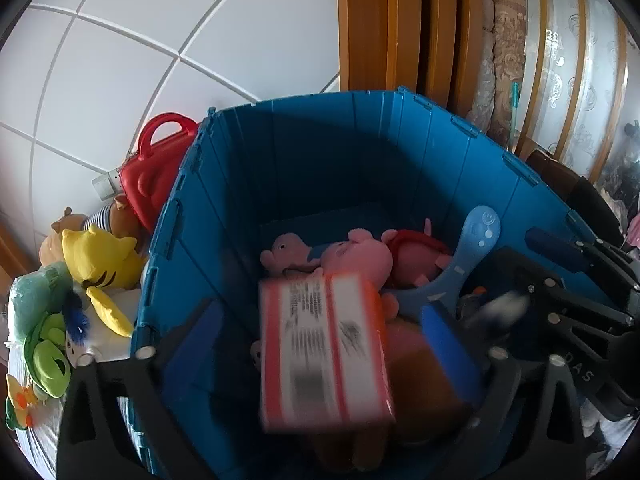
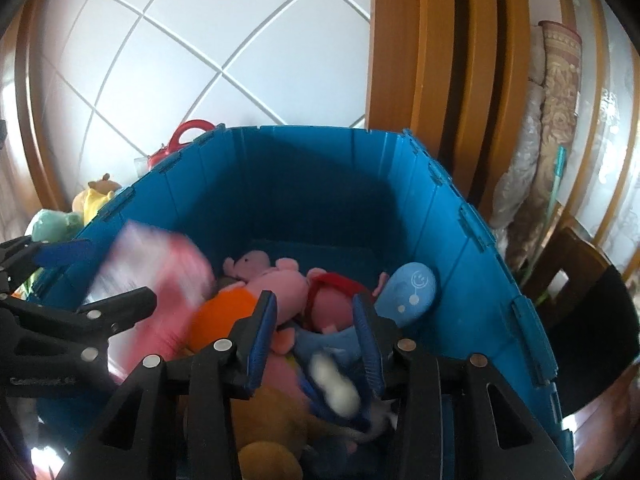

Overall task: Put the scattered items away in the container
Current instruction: 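Open both tools to drop the tissue pack and bunny into the container, then withdraw both tools up and away from the blue container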

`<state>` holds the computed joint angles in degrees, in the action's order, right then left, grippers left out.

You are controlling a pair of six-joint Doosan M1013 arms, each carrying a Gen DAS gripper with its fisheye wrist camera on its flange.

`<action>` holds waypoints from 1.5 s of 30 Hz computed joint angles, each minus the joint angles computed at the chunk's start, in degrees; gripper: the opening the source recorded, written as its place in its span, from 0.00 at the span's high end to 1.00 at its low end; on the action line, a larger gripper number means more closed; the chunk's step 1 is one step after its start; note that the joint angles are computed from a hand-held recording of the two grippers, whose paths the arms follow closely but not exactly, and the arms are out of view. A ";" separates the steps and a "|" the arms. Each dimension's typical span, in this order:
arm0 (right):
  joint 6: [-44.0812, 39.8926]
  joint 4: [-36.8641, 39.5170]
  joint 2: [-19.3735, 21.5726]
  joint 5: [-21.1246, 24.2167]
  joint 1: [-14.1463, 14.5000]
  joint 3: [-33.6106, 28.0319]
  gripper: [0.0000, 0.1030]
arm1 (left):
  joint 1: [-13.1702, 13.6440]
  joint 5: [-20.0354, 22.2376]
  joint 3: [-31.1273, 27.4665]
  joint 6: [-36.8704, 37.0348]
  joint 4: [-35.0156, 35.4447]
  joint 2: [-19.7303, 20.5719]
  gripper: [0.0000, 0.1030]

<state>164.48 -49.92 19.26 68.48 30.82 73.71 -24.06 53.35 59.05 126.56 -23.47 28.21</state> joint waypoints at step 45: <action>9.65 -13.82 0.91 3.31 7.94 -1.10 0.00 | 8.12 -10.00 13.76 5.55 -11.59 -9.57 0.00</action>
<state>174.12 -63.73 20.18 71.79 38.76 72.61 -15.94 43.35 72.81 132.12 -35.06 18.64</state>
